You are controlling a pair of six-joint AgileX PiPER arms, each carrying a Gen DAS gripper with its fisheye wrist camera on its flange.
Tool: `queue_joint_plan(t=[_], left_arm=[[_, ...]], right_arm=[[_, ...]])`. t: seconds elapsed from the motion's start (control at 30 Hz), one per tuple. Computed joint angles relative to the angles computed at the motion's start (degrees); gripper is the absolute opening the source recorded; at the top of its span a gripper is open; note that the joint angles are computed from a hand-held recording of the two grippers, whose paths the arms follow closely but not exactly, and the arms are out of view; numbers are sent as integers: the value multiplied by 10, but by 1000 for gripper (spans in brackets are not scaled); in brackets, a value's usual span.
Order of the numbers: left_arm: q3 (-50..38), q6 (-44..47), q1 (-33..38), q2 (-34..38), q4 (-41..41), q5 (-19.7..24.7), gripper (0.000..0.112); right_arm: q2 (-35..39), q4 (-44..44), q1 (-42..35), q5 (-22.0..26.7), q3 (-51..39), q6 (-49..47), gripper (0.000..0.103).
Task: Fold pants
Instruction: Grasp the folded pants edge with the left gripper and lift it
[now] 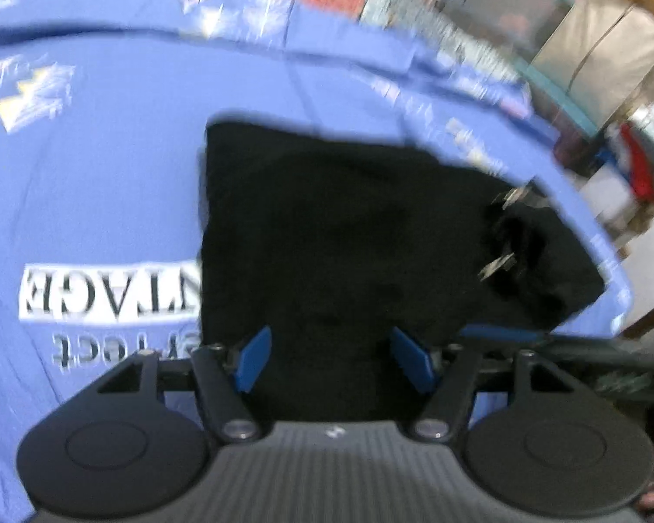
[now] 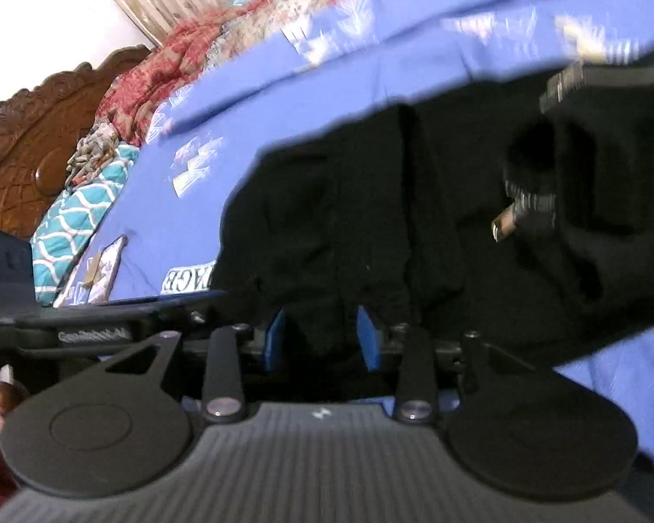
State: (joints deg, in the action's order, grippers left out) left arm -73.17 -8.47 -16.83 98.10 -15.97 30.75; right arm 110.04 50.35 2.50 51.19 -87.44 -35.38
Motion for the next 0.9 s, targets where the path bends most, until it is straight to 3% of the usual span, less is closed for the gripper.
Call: queue_joint_plan(t=[0.1, 0.2, 0.33, 0.43, 0.53, 0.67, 0.8, 0.87, 0.9], left_arm=[[-13, -8, -2, -1, 14, 8, 63], [-32, 39, 21, -5, -45, 23, 63], [-65, 71, 28, -12, -78, 14, 64], [-118, 65, 16, 15, -73, 30, 64], [-183, 51, -3, 65, -62, 61, 62], [-241, 31, -35, 110, -37, 100, 61], [-240, 13, -45, 103, -20, 113, 61], [-279, 7, -38, 117, -21, 138, 61], [-307, 4, -36, 128, -19, 154, 61]], right_arm=[[-10, 36, -14, 4, 5, -30, 40], [-40, 117, -52, -7, 32, -95, 49], [-87, 193, -127, -89, 85, -153, 64], [-102, 213, -181, -166, 111, -146, 77], [-95, 238, -221, -219, 128, -143, 80], [-44, 177, -231, -229, 86, -75, 80], [14, 120, -215, -218, 26, -10, 80], [20, 77, -210, -192, 17, 17, 66], [17, 44, -200, -192, 15, 30, 48]])
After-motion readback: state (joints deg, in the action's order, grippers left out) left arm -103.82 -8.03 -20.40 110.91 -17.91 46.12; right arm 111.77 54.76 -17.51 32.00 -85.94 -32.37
